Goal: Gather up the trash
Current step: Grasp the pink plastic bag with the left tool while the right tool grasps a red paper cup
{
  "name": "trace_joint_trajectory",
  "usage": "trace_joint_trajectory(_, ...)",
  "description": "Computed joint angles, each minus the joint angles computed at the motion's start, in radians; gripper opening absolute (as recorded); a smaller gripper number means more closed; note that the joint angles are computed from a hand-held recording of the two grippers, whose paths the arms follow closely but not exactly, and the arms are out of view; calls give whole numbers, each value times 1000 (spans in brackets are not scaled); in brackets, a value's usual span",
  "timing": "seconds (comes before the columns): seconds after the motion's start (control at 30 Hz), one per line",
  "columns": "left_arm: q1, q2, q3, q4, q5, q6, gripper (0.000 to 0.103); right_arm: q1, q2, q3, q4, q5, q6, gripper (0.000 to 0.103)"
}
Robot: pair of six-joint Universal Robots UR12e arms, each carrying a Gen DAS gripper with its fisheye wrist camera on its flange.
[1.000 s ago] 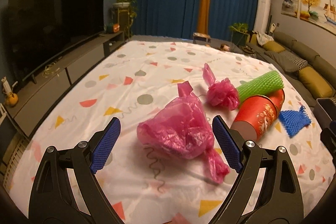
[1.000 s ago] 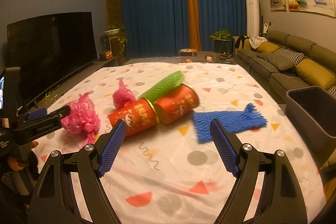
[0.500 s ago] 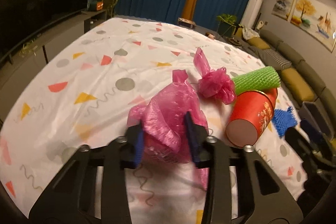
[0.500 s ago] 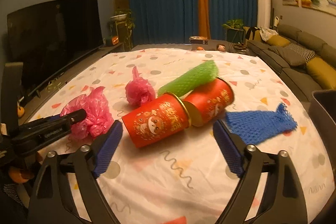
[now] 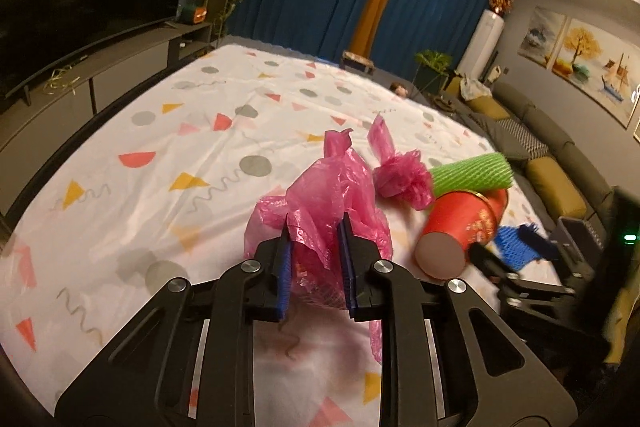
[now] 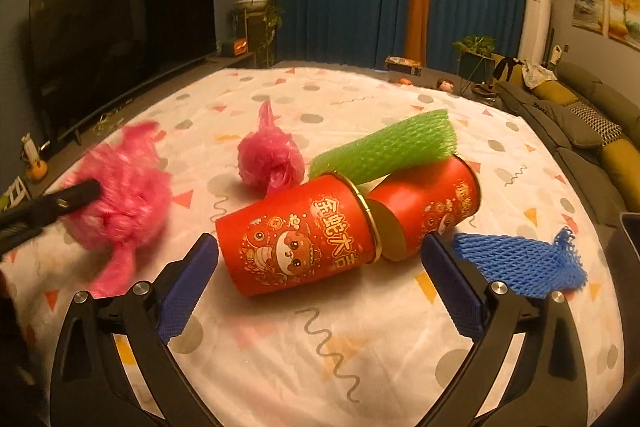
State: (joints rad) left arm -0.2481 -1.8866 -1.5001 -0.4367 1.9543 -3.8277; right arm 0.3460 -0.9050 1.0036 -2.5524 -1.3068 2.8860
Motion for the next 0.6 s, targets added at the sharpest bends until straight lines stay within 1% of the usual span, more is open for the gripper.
trace_joint_trajectory(0.13,-12,13,-12,19,15,-8,20,-2,13,-25,32,25,-22,97)
trace_joint_trajectory(0.23,-17,14,-12,14,20,-6,20,0,17,-33,39,30,-45,97)
trace_joint_trajectory(0.33,-19,14,-12,6,16,-9,20,-5,18,-40,65,74,-63,97)
trace_joint_trajectory(0.5,-25,13,-12,1,11,-10,20,-2,25,-49,77,62,-85,97)
trace_joint_trajectory(0.6,-29,14,-11,0,12,-11,20,-5,33,-65,104,75,-86,97)
